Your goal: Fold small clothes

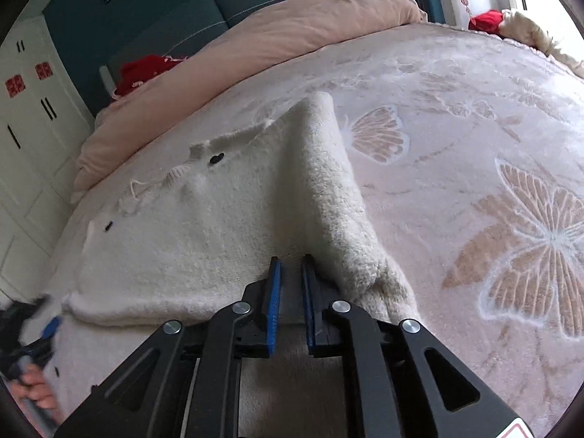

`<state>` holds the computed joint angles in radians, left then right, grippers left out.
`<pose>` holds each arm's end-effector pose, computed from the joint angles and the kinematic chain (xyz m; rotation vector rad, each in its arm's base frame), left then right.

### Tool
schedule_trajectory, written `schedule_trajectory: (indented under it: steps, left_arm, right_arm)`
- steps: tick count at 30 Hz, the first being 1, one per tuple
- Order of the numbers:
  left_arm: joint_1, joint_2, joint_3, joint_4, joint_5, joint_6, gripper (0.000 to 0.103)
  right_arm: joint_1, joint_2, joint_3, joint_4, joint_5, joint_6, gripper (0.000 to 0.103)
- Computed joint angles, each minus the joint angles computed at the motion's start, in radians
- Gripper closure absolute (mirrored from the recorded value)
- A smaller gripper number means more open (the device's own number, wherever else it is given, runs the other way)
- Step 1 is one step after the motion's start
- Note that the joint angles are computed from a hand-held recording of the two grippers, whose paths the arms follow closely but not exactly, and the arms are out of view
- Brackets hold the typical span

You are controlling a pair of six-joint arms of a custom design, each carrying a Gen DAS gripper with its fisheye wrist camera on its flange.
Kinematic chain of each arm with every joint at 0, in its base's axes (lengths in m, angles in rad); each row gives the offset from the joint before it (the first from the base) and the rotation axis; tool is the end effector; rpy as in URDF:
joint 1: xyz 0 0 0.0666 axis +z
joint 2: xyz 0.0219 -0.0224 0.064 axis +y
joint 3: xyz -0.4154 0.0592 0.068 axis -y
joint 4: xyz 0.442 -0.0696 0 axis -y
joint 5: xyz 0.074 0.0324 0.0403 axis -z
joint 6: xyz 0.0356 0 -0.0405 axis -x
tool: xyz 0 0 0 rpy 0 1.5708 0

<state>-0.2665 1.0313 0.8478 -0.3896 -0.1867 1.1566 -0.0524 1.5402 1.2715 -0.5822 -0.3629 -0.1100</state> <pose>0.3807 -0.0975 0.3820 -1.0471 1.9350 -0.6259 0.5737 -0.0178 0.3498 0.0294 2.3999 0.4651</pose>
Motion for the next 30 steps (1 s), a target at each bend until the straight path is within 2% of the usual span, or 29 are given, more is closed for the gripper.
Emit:
schedule_trajectory:
  steps: [1,3,5,6,7,9,10,12,14,16,17,20,23,25,27,28,30]
  left_arm:
    - [0.017,-0.055,-0.019,-0.037,-0.043,0.014,0.02]
    - [0.093,-0.167,-0.032,-0.197,-0.165,0.023,0.009]
    - [0.212,-0.23,-0.039,-0.294,-0.173,-0.014,0.008]
    - [0.307,-0.243,-0.031,-0.368,-0.154,-0.032,0.007]
    - [0.404,-0.247,-0.029,-0.411,-0.116,-0.059,0.007]
    - [0.557,-0.232,-0.022,-0.464,-0.056,-0.099,0.007]
    - [0.645,-0.23,-0.033,-0.447,-0.008,-0.127,0.007]
    - [0.719,-0.226,-0.038,-0.405,0.009,-0.165,0.01]
    - [0.752,-0.184,-0.018,-0.402,0.017,-0.208,0.028]
    - [0.767,-0.135,0.012,-0.432,0.05,-0.232,0.089]
    - [0.772,-0.115,0.028,-0.449,0.064,-0.24,0.092]
    - [0.721,-0.128,0.073,-0.427,0.015,-0.26,0.093]
    - [0.549,-0.117,0.184,-0.395,-0.088,-0.347,0.093]
    - [0.377,-0.082,0.285,-0.357,-0.145,-0.413,0.093]
    - [0.238,-0.037,0.366,-0.323,-0.18,-0.459,0.093]
    - [0.144,0.005,0.422,-0.297,-0.186,-0.479,0.093]
    - [0.005,0.104,0.517,-0.271,-0.152,-0.485,0.092]
  right_arm:
    - [0.007,-0.001,-0.004,0.008,0.019,0.011,0.094]
    - [0.018,-0.009,-0.012,0.022,0.054,0.025,0.094]
    - [0.033,-0.023,-0.031,0.04,0.091,0.035,0.093]
    - [0.03,-0.03,-0.04,0.046,0.098,0.045,0.093]
    - [0.034,-0.031,-0.04,0.048,0.109,0.048,0.093]
    - [0.036,-0.029,-0.041,0.055,0.118,0.051,0.093]
    - [0.035,-0.029,-0.043,0.059,0.117,0.051,0.093]
    - [0.036,-0.025,-0.04,0.06,0.122,0.053,0.093]
    - [0.042,-0.024,-0.04,0.064,0.137,0.058,0.093]
    - [0.045,-0.025,-0.041,0.068,0.145,0.06,0.093]
    - [0.045,-0.025,-0.042,0.071,0.145,0.06,0.093]
    - [0.043,-0.026,-0.048,0.082,0.134,0.052,0.093]
    - [0.039,-0.026,-0.055,0.098,0.121,0.046,0.093]
    - [0.037,-0.027,-0.058,0.104,0.114,0.043,0.093]
    - [0.034,-0.026,-0.059,0.107,0.106,0.04,0.093]
    - [0.032,-0.026,-0.059,0.108,0.102,0.039,0.093]
    - [0.03,-0.027,-0.061,0.111,0.094,0.036,0.093]
